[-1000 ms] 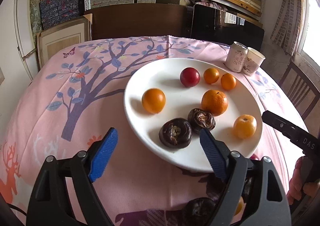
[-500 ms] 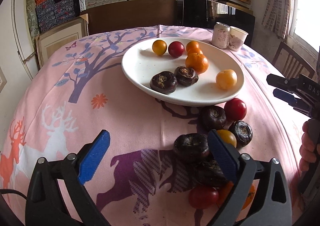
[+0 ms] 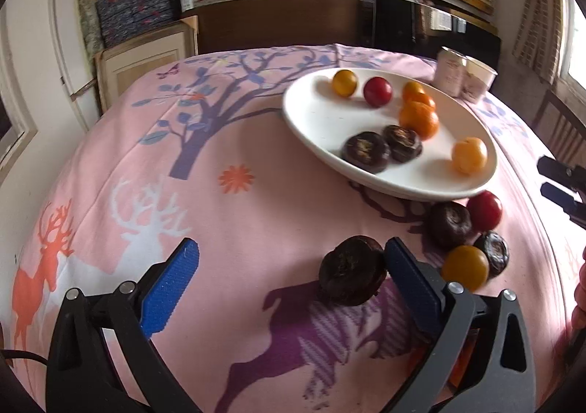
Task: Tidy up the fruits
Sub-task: 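Move the left tool to a dark brown fruit while the right tool approaches a red apple, then grasp the dark brown fruit with the left tool while the right tool grasps the red apple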
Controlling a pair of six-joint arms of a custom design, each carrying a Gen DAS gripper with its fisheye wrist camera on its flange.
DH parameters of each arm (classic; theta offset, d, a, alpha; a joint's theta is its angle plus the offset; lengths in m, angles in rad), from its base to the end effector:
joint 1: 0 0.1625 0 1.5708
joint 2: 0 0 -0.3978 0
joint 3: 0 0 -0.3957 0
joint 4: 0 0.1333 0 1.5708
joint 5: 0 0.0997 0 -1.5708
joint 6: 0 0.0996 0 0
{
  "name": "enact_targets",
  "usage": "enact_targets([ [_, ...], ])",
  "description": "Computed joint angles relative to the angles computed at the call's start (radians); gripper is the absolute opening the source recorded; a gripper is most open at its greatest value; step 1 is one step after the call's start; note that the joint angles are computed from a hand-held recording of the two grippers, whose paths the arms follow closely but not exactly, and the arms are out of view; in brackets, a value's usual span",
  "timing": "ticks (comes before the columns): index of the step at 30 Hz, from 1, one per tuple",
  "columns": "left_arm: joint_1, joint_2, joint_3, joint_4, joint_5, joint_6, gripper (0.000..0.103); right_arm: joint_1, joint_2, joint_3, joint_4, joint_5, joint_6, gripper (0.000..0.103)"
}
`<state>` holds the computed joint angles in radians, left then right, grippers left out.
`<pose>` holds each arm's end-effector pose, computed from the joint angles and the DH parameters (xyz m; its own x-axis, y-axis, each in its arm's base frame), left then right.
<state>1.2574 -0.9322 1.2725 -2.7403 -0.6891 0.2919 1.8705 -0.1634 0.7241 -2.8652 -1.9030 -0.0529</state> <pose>-0.0233 -0.7537 0.3806 -0.6874 -0.1459 -0.7115 0.4240 0.7148 -0.5562 0.3516 -0.7964 0.0136 -0.9547 -0.1079 0.2773 -0.2701 0.7049 -0.6559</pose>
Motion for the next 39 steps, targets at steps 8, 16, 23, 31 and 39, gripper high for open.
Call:
enact_targets([
  [8,-0.009,-0.054,0.084,0.018,-0.030,-0.017,0.099,0.003,0.004,-0.006,0.004,0.001,-0.014,0.078],
  [16,-0.016,0.019,0.034,0.047,0.078,0.058,0.099,0.003,0.004,-0.004,0.003,0.002,-0.020,0.078],
  [23,0.013,0.030,-0.048,0.180,-0.025,-0.045,0.099,0.007,0.012,-0.014,0.082,0.057,-0.072,0.078],
  [31,0.023,0.038,-0.076,0.254,-0.045,-0.111,0.099,0.015,0.070,-0.122,0.255,0.106,-0.085,0.067],
  [39,0.024,0.038,-0.077,0.253,-0.044,-0.111,0.099,0.010,0.151,-0.271,0.368,0.101,-0.044,0.049],
])
